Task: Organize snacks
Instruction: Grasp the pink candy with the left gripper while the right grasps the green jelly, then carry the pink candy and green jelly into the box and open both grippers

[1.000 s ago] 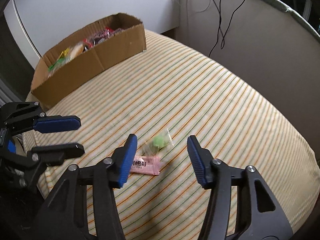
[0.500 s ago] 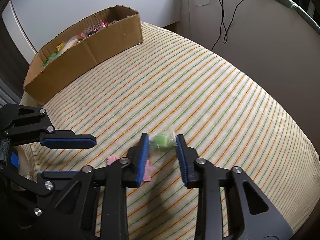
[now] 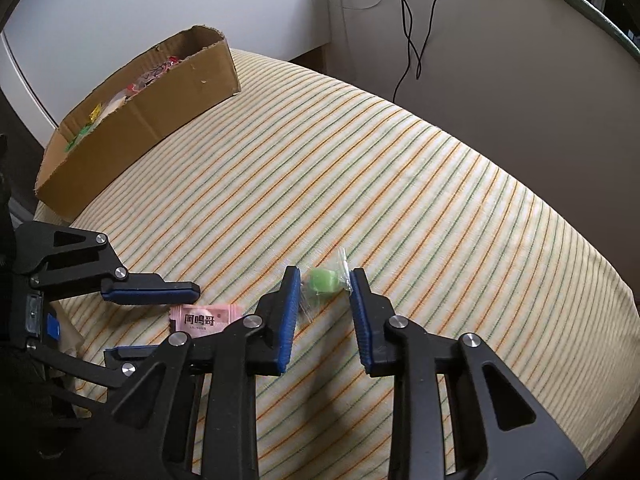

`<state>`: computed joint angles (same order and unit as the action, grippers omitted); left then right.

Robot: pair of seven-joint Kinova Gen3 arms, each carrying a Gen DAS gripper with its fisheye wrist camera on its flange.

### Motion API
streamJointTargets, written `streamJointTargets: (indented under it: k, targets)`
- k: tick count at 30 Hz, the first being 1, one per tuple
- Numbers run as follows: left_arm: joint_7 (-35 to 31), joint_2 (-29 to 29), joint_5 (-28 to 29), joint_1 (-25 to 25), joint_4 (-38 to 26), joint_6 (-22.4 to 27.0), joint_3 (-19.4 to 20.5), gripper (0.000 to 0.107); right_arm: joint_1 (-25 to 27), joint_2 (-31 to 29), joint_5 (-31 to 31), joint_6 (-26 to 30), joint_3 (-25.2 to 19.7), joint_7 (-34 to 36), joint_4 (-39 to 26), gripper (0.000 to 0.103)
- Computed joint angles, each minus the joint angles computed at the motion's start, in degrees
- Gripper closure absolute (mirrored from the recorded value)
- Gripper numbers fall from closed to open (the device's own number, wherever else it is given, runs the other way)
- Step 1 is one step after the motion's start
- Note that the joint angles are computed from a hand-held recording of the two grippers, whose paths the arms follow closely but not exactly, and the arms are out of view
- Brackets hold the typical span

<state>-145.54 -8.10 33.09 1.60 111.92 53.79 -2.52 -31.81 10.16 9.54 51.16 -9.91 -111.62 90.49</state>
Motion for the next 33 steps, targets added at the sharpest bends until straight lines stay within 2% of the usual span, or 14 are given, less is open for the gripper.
streamJointTargets:
  k: [5,8,16,27,33]
  targets:
    - [1.35,-0.79,-1.00,0.60,0.74,-1.62,0.84,0.083,-0.50,0.42,0.84,0.42,0.13,-0.85,-0.59,0.077]
    - [2.94,-1.83,-1.85,1.05,1.73,-3.00,1.40,0.089,-0.63,0.00,1.16,0.70,0.16,-1.35,-0.34,0.077]
    - [3.09,-1.56,0.21,0.94,2.26,-3.38,-0.80,0.090,-2.07,-0.02,3.65,2.48,-0.01,-4.19,-1.46,0.080]
    - [-2.44,-3.03,5.80,-3.38,1.34,-1.00,-5.77,0.090,-4.82,-0.13,6.92,4.23,-0.93,-6.43,-4.78,0.082]
    - [-5.09,-4.11,7.92,-5.51,1.07,-0.80,-8.41,0.090,-7.67,2.19,9.04,5.24,-1.10,-7.31,-8.87,0.082]
